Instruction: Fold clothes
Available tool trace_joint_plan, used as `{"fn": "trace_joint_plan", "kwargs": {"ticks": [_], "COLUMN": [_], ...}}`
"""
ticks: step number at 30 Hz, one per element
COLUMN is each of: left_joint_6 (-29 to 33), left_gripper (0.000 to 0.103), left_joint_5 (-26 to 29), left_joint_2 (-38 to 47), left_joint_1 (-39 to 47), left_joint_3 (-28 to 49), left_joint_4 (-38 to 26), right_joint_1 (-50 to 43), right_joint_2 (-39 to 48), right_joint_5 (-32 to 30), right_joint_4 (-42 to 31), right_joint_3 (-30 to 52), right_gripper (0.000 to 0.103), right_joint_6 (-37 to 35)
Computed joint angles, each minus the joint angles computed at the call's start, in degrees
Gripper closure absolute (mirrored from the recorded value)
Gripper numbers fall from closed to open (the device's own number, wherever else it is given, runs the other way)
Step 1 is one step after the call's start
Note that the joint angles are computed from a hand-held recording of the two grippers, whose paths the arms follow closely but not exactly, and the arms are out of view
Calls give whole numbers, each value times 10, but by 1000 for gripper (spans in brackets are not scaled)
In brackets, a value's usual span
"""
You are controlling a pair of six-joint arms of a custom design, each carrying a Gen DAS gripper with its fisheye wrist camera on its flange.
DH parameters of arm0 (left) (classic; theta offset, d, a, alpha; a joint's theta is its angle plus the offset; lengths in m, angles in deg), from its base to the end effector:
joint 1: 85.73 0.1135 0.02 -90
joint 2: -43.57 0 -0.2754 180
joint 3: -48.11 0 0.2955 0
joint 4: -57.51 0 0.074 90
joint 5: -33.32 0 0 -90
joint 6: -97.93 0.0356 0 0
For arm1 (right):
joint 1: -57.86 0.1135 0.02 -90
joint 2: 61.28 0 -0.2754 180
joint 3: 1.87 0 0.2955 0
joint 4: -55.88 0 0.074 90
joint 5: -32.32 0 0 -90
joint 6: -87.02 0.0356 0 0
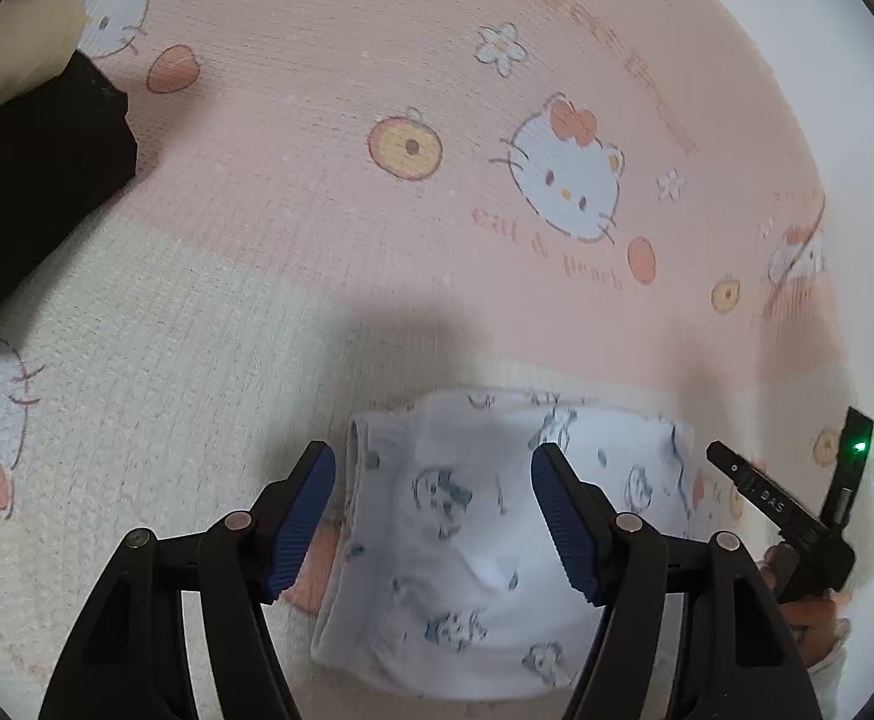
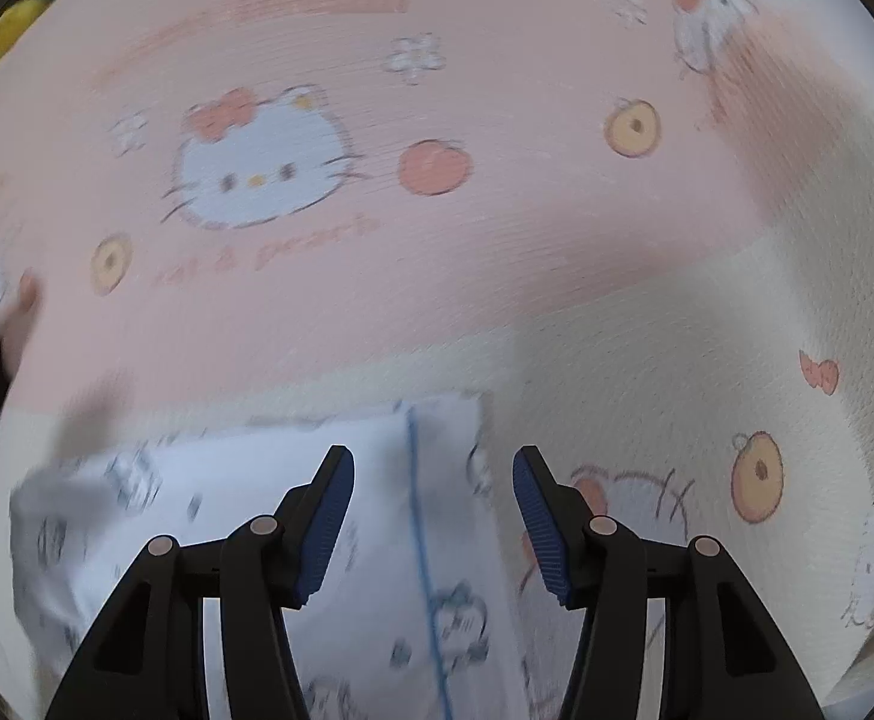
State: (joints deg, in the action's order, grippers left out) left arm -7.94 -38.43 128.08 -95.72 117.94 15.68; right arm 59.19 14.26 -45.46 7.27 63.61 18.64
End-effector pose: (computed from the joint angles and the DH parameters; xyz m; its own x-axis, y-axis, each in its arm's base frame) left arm 0.3319 -0.0698 0.2228 -0.8816 -0.1084 -0.4593 0.0976 0.9104 -0.4021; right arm 0.2989 -0.0006 0.2356 -0.7617 0.3425 -0.5500 0.3958 0.9180 0.0235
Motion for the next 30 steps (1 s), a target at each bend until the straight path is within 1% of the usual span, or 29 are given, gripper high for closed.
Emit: {"fn": "trace_joint_plan", "kwargs": {"ticks": [4, 8, 11, 15, 19, 21, 24, 26, 30], "left_joint_6": [55, 113, 142, 148, 155, 162, 190, 221, 284], "left_gripper": [37, 37, 37, 37, 37, 37, 37, 37, 37], "left_joint_5": [-41, -72, -59, -40, -45, -52, -91, -110, -122], "left_joint_2": [-34, -68, -76, -68, -79, -89, -107, -117, -128], "left_joint_1": [-19, -44, -53, -50, -51, -57, -86, -110, -156], "left_joint_3": [-17, -43, -51, -43, -42, -45, -57, -70, -92], "left_joint_4": [-16, -12, -21, -43, -55, -56, -46, -38, -38], "right_joint_1": [55, 92, 110, 127, 157, 179, 215, 237, 323], "right_joint_2": [-47, -91, -132, -171, -204, -219, -244, -253, -249], "right_joint_5": [33, 64, 68, 51, 46, 56, 81, 103, 191], "right_joint_4": [-31, -58, -86, -118, -150, -164, -188, -204, -245], "right_joint_3": [-27, -51, -75, -100, -125, -135, -149, -151, -150], "right_gripper": [48, 48, 48, 48, 48, 48, 48, 48, 48], "right_joint_6": [-7, -17, -7, 18, 51, 65, 83, 87, 95]}}
